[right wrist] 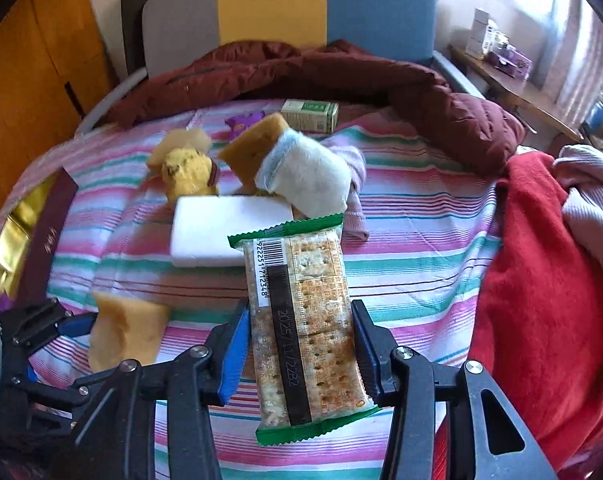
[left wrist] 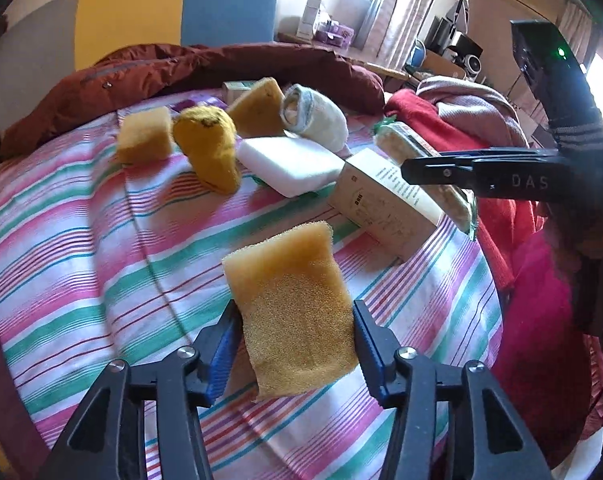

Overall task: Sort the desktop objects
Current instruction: 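Carry the sponge and cracker packet in both grippers over the gold tray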

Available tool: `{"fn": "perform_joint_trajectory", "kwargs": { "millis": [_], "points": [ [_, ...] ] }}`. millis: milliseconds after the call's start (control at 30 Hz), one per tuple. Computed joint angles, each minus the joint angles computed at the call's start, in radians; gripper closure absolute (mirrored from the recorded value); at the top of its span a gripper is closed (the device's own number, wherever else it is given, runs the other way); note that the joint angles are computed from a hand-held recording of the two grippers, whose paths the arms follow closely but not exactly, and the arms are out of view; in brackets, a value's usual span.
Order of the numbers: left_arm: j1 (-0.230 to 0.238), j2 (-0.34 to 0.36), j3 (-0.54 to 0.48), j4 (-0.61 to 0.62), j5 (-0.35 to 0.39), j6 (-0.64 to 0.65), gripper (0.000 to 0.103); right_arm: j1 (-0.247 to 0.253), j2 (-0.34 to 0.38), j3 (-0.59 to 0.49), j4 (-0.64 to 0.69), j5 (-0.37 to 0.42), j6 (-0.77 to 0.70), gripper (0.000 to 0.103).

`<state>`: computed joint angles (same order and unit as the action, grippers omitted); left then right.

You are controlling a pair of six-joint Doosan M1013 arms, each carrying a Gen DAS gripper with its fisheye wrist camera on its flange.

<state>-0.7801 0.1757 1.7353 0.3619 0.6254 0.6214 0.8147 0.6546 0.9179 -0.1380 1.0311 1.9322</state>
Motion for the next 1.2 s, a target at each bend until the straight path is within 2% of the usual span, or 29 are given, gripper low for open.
{"fn": "perform_joint_trajectory", "kwargs": {
  "millis": [300,567,767,1033,1200],
  "points": [
    [-0.034,-0.087,0.057,0.21,0.072,-0.247,0.049,0.041,-0.022,0.027,0.052,-0.095,0.008,0.055],
    [-0.055,-0.174,0.125,0.356,0.18,-0.45,0.049,0.086,0.017,-0.029,0.178,-0.143,-0.05,0.055],
    [-0.066,-0.24,0.177,0.436,0.266,-0.581,0.049,0.122,0.074,-0.124,0.254,-0.122,-0.111,0.055],
    [-0.072,-0.308,0.242,0.474,0.343,-0.703,0.049,0.163,0.154,-0.276,0.334,-0.071,-0.182,0.055],
    [-0.072,-0.364,0.292,0.489,0.399,-0.782,0.049,0.187,0.228,-0.411,0.373,-0.006,-0.205,0.055]
  ]
}}
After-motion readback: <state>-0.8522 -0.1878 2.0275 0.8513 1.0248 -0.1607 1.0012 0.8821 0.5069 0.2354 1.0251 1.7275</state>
